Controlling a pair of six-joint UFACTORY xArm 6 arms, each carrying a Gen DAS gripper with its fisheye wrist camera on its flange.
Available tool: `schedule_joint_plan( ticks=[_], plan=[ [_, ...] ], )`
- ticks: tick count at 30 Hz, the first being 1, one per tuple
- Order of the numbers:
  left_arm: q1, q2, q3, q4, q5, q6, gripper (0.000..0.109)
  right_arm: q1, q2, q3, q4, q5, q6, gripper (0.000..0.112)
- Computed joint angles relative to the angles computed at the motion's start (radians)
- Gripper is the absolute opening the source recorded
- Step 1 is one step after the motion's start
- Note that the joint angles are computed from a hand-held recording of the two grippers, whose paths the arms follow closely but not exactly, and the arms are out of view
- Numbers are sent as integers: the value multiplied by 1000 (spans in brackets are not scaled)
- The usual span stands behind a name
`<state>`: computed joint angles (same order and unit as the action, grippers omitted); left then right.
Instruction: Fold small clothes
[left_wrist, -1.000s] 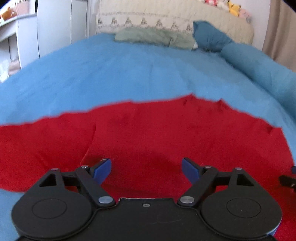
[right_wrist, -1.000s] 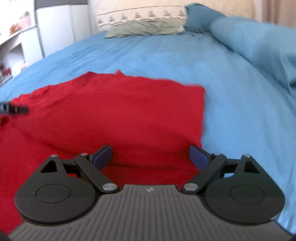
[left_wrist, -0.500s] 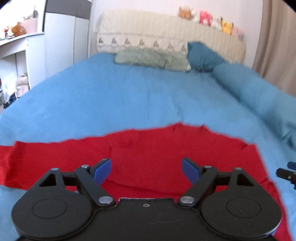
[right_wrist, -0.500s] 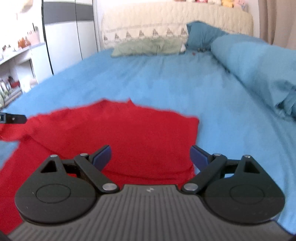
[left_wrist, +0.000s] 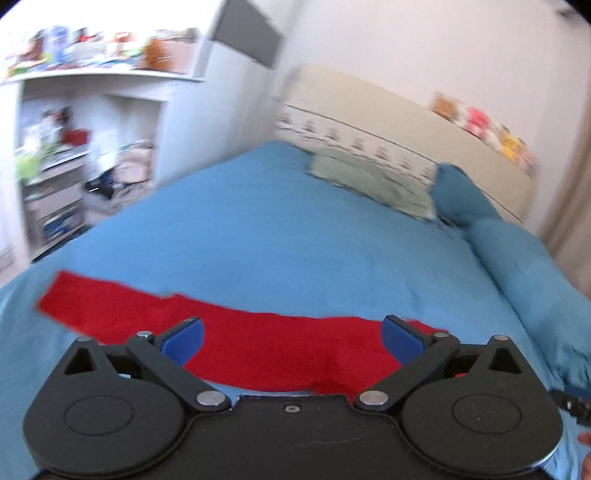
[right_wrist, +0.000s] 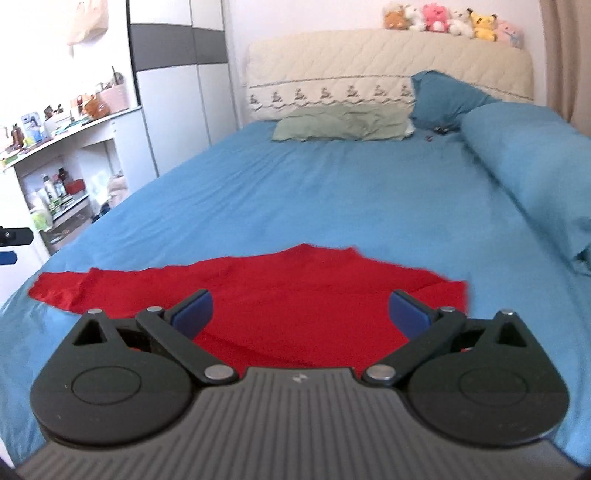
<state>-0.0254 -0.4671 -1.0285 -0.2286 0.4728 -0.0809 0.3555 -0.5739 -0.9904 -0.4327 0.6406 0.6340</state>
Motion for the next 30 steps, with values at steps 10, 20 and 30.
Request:
schedule_joint_plan(
  ticks=[10, 20, 30],
  plan=[
    [201, 136, 63, -272, -108, 190, 89, 117, 217, -29, -152, -110, 256, 103],
    [266, 355, -8, -497, -207, 235, 65, 113, 346, -36, -213, -195, 296, 103],
    [296, 463, -107, -84, -224, -119, 5, 87, 392, -28, -217, -215, 291, 103]
  ],
)
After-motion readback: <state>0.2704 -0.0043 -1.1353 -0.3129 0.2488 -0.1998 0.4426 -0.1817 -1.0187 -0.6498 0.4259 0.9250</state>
